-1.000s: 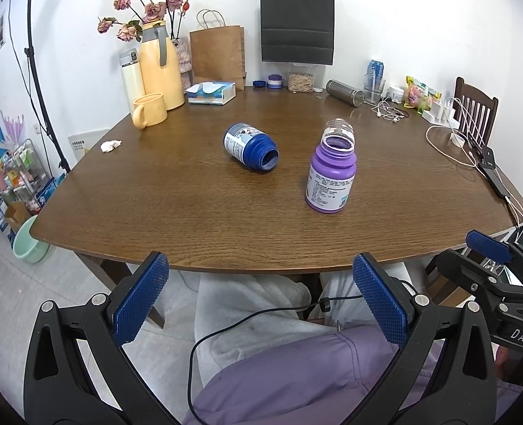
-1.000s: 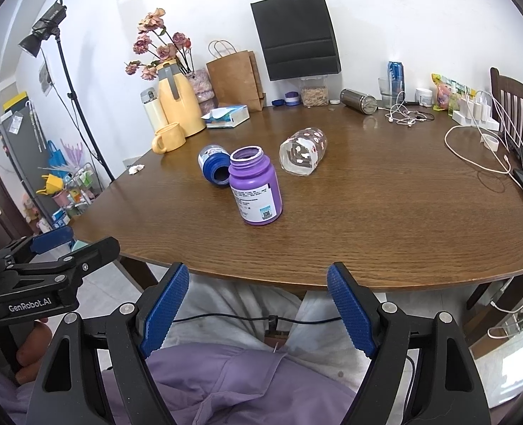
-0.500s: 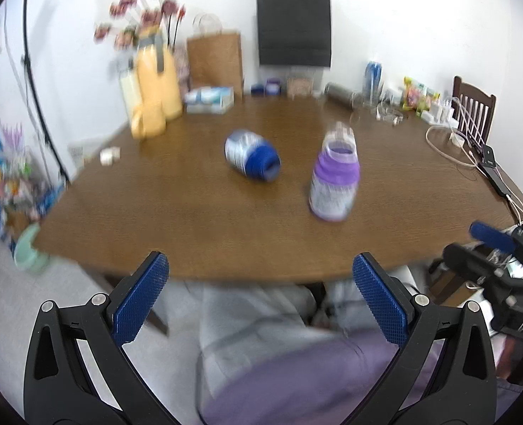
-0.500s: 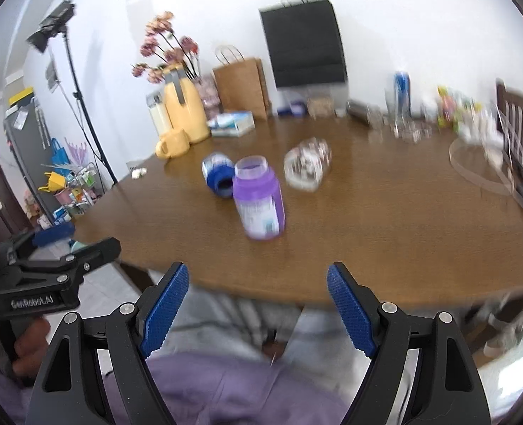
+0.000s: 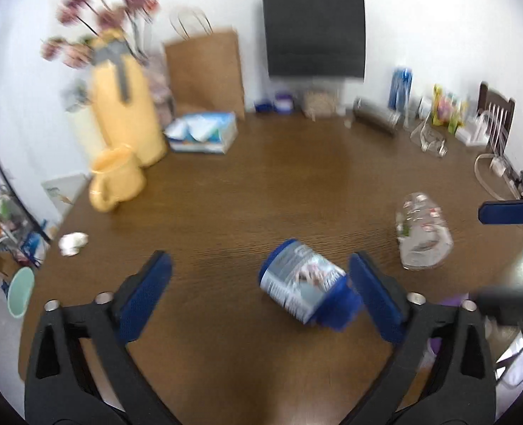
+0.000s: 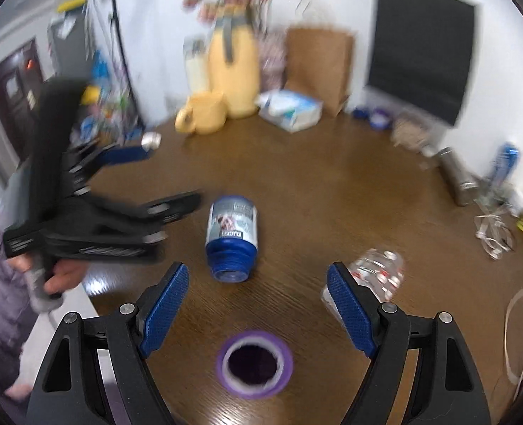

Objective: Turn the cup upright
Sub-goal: 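Reach the left tool to the lying blue-capped bottle and grasp its base, then lift and tilt the blue-capped bottle cap-up with the left tool while the right tool approaches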

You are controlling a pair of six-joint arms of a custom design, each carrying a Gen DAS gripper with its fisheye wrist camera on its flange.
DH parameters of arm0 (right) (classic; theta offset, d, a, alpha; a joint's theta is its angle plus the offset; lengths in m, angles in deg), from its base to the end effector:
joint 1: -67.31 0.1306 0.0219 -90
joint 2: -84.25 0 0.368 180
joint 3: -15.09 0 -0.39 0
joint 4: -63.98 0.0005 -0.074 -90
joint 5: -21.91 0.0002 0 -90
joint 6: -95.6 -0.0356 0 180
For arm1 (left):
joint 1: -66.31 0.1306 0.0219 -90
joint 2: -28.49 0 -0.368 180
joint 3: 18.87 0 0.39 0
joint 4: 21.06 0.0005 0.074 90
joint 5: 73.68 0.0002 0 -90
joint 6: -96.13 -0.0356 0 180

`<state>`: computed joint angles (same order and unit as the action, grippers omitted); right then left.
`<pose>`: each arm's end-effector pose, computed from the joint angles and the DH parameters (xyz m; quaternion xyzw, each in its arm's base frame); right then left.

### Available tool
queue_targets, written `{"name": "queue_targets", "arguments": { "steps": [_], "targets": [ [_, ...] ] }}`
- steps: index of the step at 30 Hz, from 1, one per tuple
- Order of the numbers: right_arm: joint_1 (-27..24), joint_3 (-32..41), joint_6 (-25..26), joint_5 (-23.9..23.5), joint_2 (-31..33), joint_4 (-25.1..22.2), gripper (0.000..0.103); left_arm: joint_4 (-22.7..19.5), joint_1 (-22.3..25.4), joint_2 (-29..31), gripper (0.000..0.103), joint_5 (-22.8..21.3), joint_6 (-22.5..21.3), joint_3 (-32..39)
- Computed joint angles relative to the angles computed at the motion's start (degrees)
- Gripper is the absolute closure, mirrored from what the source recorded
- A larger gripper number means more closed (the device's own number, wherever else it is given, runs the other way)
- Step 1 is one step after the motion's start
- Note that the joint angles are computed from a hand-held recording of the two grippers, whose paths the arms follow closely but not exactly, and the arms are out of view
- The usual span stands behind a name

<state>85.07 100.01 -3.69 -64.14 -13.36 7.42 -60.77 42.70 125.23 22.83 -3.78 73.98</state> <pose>0.4075 0.1274 0.4238 -0.0596 0.9488 0.0403 0.3077 0.4868 -0.2177 0.3940 0.2860 0.8722 -0.0987 0.3843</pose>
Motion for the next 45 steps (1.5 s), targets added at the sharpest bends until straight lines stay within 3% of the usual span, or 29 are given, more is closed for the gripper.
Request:
{"name": "queue_targets", "arguments": {
  "steps": [1, 5, 7, 9, 14, 20, 23, 25, 27, 30, 32, 34, 35, 36, 37, 38, 39, 42, 45],
  "targets": [
    [-1.2, 2.1, 1.7, -2.7, 2.2, -1.3, 0.018, -3.1, -0.5, 4.2, 0.022, -0.6, 0.0, 4.2],
    [-3.4, 9.3, 6.8, -9.7, 10.4, -5.7, 0.018, -8.6, 0.2, 12.6, 0.042, 2.5, 1.9, 11.7],
    [-3.8, 12.0, 8.8, -12.6, 14.6, -7.0, 0.018, -7.5, 1.2, 14.1, 0.043, 3.8, 6.3, 11.9],
    [-3.9, 15.0, 10.0, -13.6, 18.7, -8.6, 0.018, -9.0, 1.1, 16.6, 0.045, 2.0, 9.3, 14.1],
    [-5.0, 19.5, 13.1, -17.5, 25.2, -12.6, 0.018, -10.4, 1.1, 18.7, 0.045, 0.9, 11.8, 15.5],
    [-8.7, 20.5, 14.9, -18.0, 26.0, -11.8, 0.018, -5.8, 2.4, 15.3, 0.044, 0.6, 11.3, 11.6],
    [-10.3, 21.0, 14.2, -17.6, 26.4, -11.4, 0.018, -3.3, 1.9, 13.0, 0.043, -0.5, 9.3, 9.1],
    [-11.0, 20.8, 13.2, -15.0, 26.1, -10.3, 0.018, -0.8, 1.2, 11.4, 0.041, -3.7, 6.8, 7.0],
    [-11.5, 20.6, 12.7, -14.8, 26.0, -9.6, 0.018, -1.0, 1.2, 10.7, 0.036, -3.9, 5.3, 6.8],
    [-11.7, 18.0, 11.7, -15.5, 24.0, -8.0, 0.018, -3.0, 2.7, 9.5, 0.029, 1.8, 7.0, 7.6],
    [-12.2, 16.7, 10.7, -15.5, 22.6, -6.4, 0.018, -7.1, 3.8, 10.2, 0.022, 10.9, 7.7, 10.2],
    [-13.5, 15.5, 8.5, -16.7, 21.6, -4.4, 0.018, -12.3, 3.4, 12.4, 0.009, 16.7, 6.1, 13.5],
    [-13.6, 15.9, 7.0, -16.8, 22.2, -3.7, 0.018, -15.4, 2.6, 14.5, 0.009, 16.9, 4.2, 15.8],
    [-14.0, 15.8, 5.8, -16.9, 22.3, -3.3, 0.018, -17.0, 1.7, 16.0, 0.02, 15.0, 3.2, 17.2],
    [-14.6, 15.6, 4.6, -17.2, 22.2, -2.9, 0.018, -19.1, 0.8, 18.2, 0.037, 11.6, 2.4, 19.2],
    [-15.1, 15.0, 3.4, -17.8, 21.6, -2.3, 0.018, -22.7, 0.2, 21.0, 0.042, 10.8, 2.3, 22.1],
    [-15.4, 14.3, 2.2, -18.2, 20.8, -1.7, 0.018, -23.8, 0.0, 21.8, 0.043, 11.0, 2.3, 22.9],
    [-16.0, 11.8, -0.4, -19.5, 17.3, 0.7, 0.018, -21.6, 0.0, 20.6, 0.043, 12.8, 2.2, 21.2],
    [-16.2, 9.9, -4.6, -22.9, 14.2, 3.2, 0.018, -15.2, 0.3, 17.1, 0.043, 12.2, 4.3, 17.6]
  ]
}}
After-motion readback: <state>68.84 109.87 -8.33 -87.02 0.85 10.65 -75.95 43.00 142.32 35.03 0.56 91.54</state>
